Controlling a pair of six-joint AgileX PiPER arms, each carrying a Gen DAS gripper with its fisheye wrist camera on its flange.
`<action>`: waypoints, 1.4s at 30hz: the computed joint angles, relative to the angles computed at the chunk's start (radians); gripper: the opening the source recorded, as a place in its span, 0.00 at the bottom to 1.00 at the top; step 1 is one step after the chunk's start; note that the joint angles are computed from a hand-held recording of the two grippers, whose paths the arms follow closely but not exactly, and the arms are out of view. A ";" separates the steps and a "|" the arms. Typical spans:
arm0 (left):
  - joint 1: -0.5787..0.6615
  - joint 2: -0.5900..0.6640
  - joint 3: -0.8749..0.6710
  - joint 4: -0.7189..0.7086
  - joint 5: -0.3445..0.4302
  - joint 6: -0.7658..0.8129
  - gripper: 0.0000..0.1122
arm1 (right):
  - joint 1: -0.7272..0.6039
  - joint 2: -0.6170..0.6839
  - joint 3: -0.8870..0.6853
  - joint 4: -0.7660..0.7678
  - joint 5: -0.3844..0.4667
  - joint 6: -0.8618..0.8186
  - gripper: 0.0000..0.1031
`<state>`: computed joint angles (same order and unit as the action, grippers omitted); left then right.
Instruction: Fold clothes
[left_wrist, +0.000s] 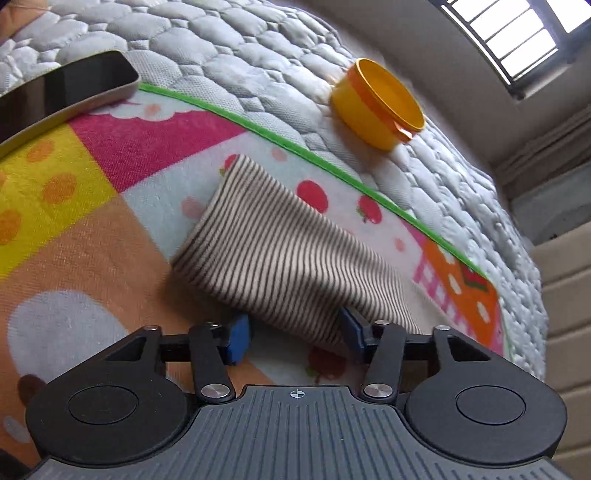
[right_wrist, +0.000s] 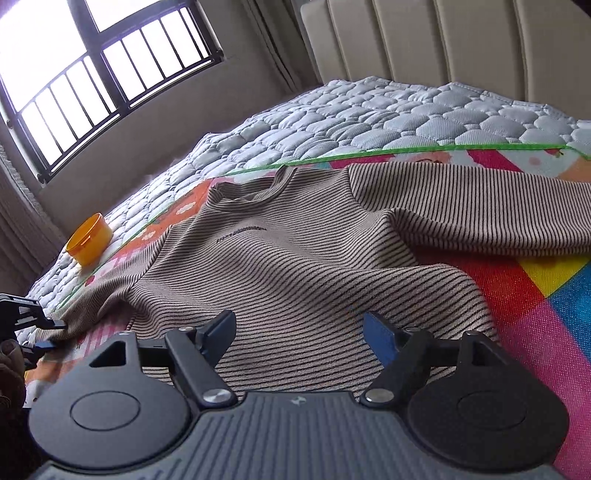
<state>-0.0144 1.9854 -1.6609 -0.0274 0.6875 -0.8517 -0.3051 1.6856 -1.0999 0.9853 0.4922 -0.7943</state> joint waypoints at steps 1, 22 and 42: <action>-0.010 0.009 -0.017 0.067 0.003 -0.032 0.28 | -0.005 0.006 -0.005 0.006 0.005 0.005 0.74; -0.137 -0.086 -0.216 -0.077 -0.021 0.303 0.50 | -0.122 0.039 -0.053 0.104 0.086 0.065 0.77; -0.102 0.111 -0.146 0.425 -0.015 -0.255 0.20 | -0.040 0.074 -0.060 -0.043 -0.017 0.110 0.81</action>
<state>-0.1169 2.0968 -1.8069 0.3977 0.6724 -1.1066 -0.3447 1.7600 -1.1599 0.9423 0.4755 -0.6841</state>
